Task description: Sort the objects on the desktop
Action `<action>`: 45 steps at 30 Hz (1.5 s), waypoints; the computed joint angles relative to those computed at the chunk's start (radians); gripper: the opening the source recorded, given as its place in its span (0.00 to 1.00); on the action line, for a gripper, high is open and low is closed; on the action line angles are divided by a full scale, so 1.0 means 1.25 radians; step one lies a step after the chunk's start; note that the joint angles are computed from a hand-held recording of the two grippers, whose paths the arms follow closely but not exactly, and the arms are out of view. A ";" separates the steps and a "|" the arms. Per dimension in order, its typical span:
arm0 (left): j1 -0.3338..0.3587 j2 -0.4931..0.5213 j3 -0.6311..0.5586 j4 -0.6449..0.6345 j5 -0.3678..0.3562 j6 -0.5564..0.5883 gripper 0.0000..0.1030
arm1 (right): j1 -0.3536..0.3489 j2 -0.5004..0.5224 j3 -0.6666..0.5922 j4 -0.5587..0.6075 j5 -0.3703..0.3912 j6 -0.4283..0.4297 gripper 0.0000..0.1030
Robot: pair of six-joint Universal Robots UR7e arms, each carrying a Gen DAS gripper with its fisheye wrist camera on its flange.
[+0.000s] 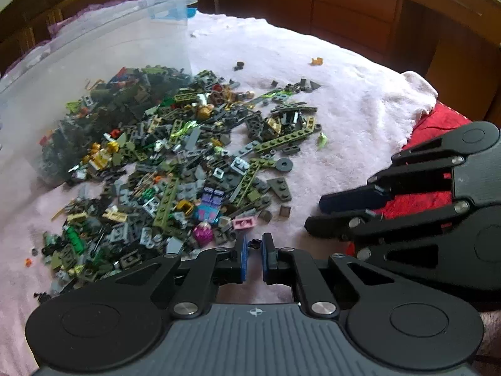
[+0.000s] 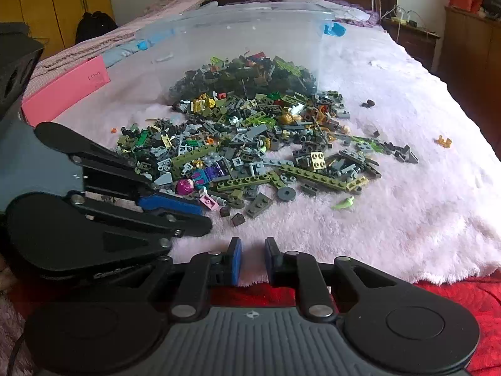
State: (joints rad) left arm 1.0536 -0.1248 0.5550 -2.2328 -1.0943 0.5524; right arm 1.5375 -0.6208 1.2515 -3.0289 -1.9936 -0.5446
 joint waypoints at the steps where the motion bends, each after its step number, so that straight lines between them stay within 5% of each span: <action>1: 0.001 -0.008 0.010 -0.001 0.001 -0.008 0.10 | 0.000 0.002 -0.003 0.000 0.002 -0.001 0.18; 10: 0.003 -0.073 0.120 -0.048 0.030 -0.032 0.11 | 0.004 0.034 -0.048 0.009 0.017 -0.006 0.20; 15: 0.005 -0.071 0.117 -0.041 0.031 -0.044 0.11 | 0.007 0.047 -0.057 0.003 0.001 -0.021 0.20; 19: 0.005 -0.074 0.121 -0.048 0.026 -0.046 0.11 | 0.008 0.051 -0.054 -0.010 -0.008 -0.038 0.10; 45: 0.003 -0.110 0.139 -0.167 0.003 -0.055 0.11 | 0.054 0.047 -0.080 -0.011 0.009 -0.096 0.09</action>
